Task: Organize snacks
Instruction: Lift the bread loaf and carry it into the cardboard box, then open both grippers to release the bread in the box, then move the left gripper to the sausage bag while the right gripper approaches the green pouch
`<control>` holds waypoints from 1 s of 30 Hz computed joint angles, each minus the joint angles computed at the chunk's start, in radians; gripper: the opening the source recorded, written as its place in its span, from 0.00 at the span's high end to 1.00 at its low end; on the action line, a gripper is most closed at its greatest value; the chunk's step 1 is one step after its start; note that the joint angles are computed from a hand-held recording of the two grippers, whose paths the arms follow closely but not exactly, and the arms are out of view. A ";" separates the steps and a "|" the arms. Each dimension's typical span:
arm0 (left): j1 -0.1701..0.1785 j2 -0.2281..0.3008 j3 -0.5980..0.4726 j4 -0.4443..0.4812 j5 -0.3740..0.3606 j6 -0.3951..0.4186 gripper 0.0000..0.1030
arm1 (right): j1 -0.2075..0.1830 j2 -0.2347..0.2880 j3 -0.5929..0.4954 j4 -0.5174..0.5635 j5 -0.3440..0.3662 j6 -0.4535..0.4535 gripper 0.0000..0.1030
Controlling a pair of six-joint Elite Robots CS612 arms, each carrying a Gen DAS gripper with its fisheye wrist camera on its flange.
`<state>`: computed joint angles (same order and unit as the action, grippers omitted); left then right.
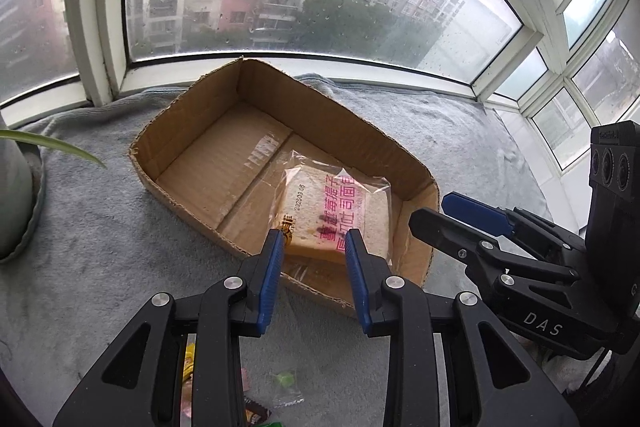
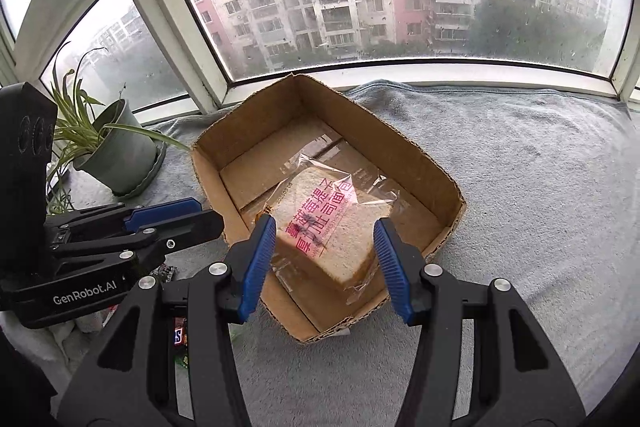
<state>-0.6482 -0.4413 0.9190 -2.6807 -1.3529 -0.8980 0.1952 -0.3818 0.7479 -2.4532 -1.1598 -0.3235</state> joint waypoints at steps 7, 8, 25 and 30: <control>-0.020 -0.053 0.073 -0.026 0.059 0.014 0.72 | -0.001 -0.075 0.129 -0.083 0.016 -0.032 0.47; -0.024 -0.065 0.091 -0.031 0.073 0.012 0.72 | -0.002 -0.087 0.151 -0.097 0.020 -0.036 0.47; -0.113 -0.269 0.451 -0.137 0.283 0.011 0.51 | -0.021 -0.285 0.531 -0.273 0.052 -0.202 0.32; -0.133 -0.324 0.572 -0.172 0.276 -0.052 0.50 | -0.025 -0.312 0.601 -0.257 0.025 -0.236 0.30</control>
